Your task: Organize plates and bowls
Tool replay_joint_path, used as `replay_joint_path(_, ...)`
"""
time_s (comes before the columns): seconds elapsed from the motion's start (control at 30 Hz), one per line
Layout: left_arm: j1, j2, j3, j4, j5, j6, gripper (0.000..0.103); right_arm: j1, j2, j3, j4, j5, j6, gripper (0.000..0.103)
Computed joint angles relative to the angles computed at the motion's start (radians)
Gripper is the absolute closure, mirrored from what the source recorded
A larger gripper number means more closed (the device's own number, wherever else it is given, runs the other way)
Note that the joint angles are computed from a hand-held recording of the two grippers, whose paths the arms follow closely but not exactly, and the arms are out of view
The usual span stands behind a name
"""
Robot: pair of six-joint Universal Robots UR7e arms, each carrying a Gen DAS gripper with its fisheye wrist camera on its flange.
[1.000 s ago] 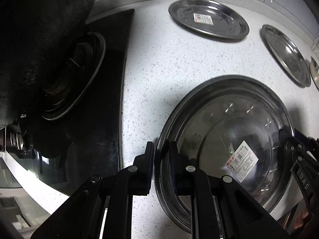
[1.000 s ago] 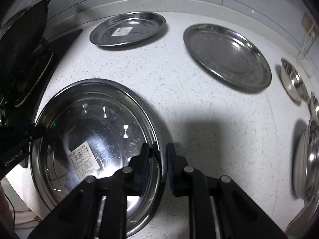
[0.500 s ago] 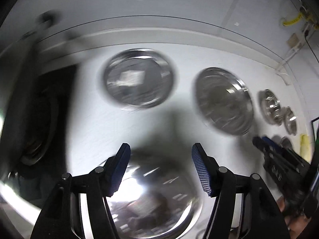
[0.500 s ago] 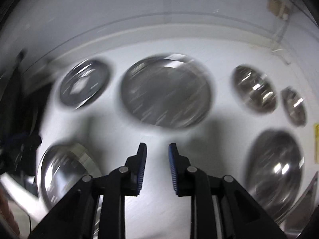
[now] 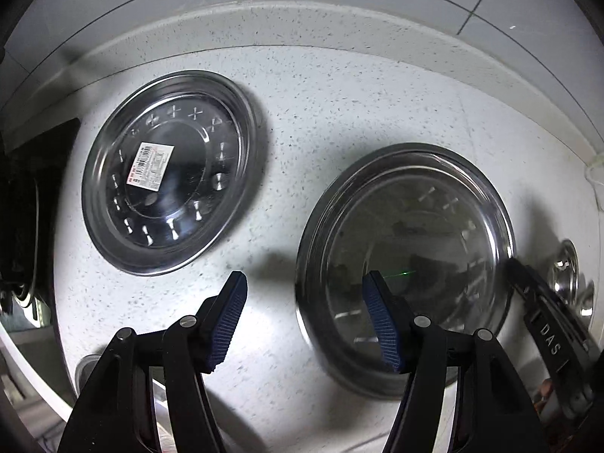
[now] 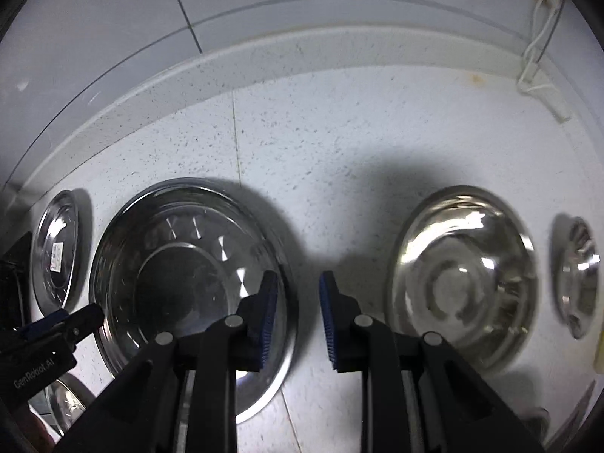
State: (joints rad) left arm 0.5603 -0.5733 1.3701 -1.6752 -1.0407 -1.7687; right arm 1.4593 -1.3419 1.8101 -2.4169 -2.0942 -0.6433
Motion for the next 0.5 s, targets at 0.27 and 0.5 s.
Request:
replay_joint_path(0.27,0.047,0.041,-0.042,0.014,-0.026,-0.003,0.085,0.007,0.026,0.018,-0.045,-0.021,-0.087,0.086)
replay_joint_path(0.5,0.04,0.018,-0.012,-0.028,-0.032,0.043,0.091,0.01,-0.014,0.076,-0.123,-0.04,-0.135,0.09)
